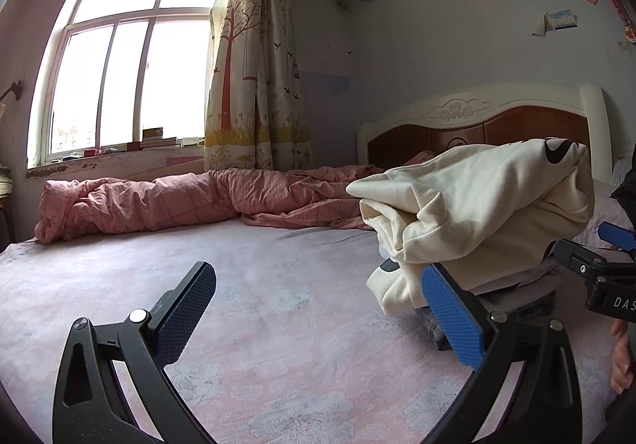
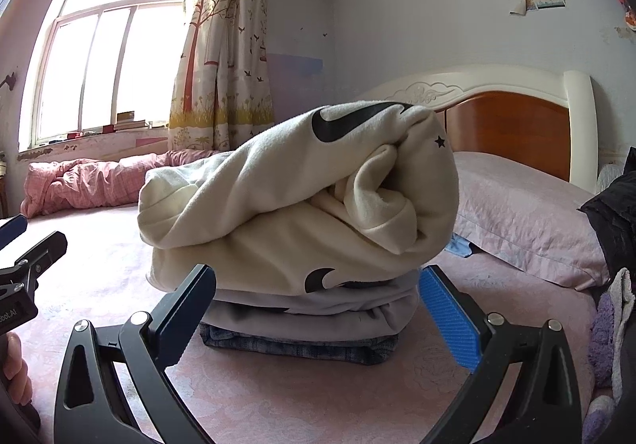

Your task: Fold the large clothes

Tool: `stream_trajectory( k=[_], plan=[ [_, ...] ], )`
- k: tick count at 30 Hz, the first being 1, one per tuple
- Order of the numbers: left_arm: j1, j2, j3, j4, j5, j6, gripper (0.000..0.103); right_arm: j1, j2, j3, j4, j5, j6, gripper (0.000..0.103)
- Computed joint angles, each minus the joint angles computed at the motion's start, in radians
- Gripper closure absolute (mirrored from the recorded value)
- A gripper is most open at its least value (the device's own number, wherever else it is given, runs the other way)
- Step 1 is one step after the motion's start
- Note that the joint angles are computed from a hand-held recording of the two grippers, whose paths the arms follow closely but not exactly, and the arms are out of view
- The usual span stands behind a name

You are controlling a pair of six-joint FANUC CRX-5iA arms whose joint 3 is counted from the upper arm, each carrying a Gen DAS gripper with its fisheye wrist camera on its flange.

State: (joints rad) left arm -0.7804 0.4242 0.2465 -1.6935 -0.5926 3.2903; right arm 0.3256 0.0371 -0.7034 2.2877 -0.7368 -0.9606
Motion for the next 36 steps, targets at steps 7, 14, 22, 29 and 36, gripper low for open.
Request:
stream_trajectory(
  k=[7,14,22,29,36],
  plan=[
    [0.024,0.0,0.014,0.068,0.033,-0.05,0.0,0.006,0.006,0.005,-0.02,0.004,0.029,0.0],
    [0.035,0.002,0.022,0.107,0.046,-0.085,0.0,0.008,0.012,0.015,-0.041,0.018,0.05,0.0],
    [0.037,0.002,0.025,0.116,0.046,-0.099,0.0,0.005,0.014,0.016,-0.039,0.019,0.051,0.0],
    [0.048,0.007,0.038,0.16,0.056,-0.148,0.0,0.002,0.016,0.015,-0.029,0.013,0.037,0.0],
    [0.053,0.006,0.038,0.177,0.062,-0.164,0.0,0.002,0.007,0.005,-0.029,0.01,0.027,0.0]
  ],
)
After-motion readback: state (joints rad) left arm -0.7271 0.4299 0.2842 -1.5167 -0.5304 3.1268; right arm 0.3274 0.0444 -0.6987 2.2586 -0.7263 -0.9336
